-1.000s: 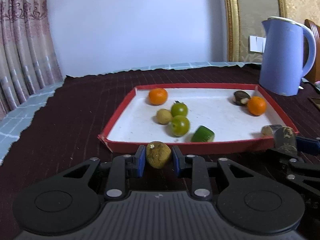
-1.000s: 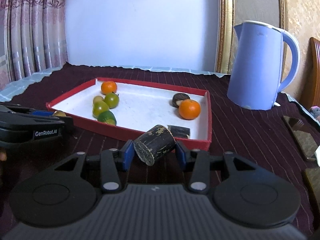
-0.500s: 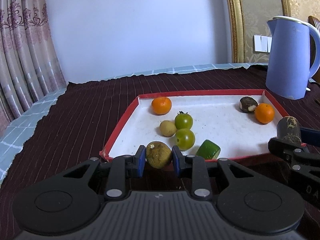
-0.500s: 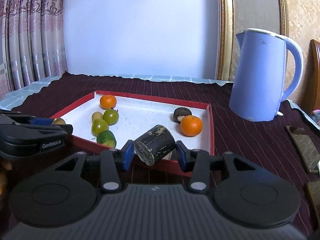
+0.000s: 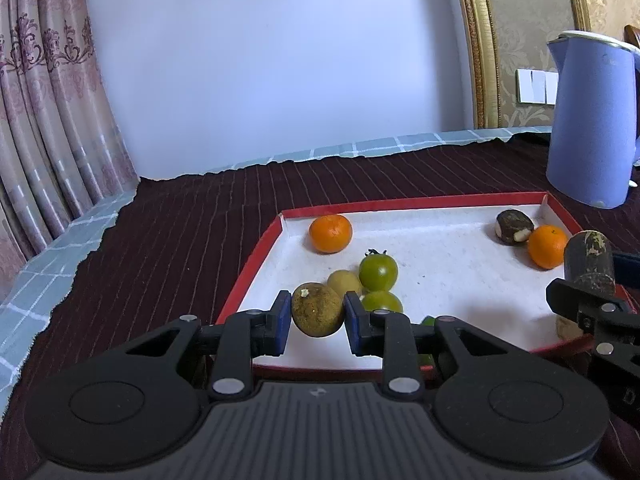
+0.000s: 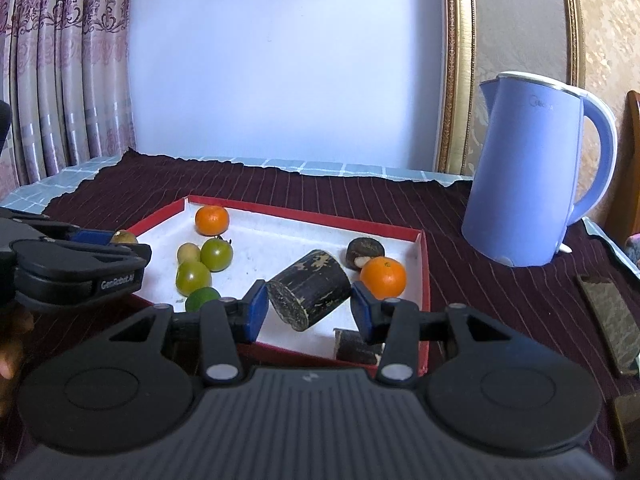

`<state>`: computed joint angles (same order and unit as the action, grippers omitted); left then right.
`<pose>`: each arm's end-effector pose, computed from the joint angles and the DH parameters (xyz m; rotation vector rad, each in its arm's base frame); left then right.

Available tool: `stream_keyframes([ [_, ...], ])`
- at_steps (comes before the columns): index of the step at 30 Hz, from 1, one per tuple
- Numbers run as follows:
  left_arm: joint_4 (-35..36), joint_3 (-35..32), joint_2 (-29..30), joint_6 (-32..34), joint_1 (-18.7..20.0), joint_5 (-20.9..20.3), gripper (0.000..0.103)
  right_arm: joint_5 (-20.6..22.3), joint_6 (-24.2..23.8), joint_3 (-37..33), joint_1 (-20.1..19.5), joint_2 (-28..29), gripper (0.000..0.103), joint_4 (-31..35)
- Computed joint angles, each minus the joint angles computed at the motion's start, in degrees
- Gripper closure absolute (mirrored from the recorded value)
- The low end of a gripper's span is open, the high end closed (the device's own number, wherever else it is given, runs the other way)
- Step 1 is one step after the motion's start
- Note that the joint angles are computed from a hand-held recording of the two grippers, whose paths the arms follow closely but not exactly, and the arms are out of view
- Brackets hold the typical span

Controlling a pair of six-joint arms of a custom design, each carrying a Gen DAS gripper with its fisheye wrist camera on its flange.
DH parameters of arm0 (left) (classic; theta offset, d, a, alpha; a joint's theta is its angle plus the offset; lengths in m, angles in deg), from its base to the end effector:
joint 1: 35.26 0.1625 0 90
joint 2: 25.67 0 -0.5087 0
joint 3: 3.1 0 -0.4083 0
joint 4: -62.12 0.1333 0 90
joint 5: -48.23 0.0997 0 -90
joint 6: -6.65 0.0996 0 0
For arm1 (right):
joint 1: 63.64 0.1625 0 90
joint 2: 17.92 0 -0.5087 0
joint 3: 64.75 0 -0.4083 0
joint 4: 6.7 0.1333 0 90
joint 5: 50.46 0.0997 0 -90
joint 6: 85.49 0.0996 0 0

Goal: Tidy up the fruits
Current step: 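Carry the brown fruit and dark tuber cylinder over the tray with both tools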

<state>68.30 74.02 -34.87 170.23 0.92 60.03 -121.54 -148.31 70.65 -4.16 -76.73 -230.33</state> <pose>-0.3201 -0.5200 -0.1814 0.4051 1.8699 -1.1060 -0.1069 -0.5074 0.2329 0.8645 -2.2147 1.1699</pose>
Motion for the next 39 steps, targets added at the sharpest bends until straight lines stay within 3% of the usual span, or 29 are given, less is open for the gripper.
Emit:
stream_keyframes([
  [39,0.1,-8.9,1.3,9.3,4.0,0.8,0.075,-6.2,3.7,-9.1,5.5,3.0,0.061,4.1],
])
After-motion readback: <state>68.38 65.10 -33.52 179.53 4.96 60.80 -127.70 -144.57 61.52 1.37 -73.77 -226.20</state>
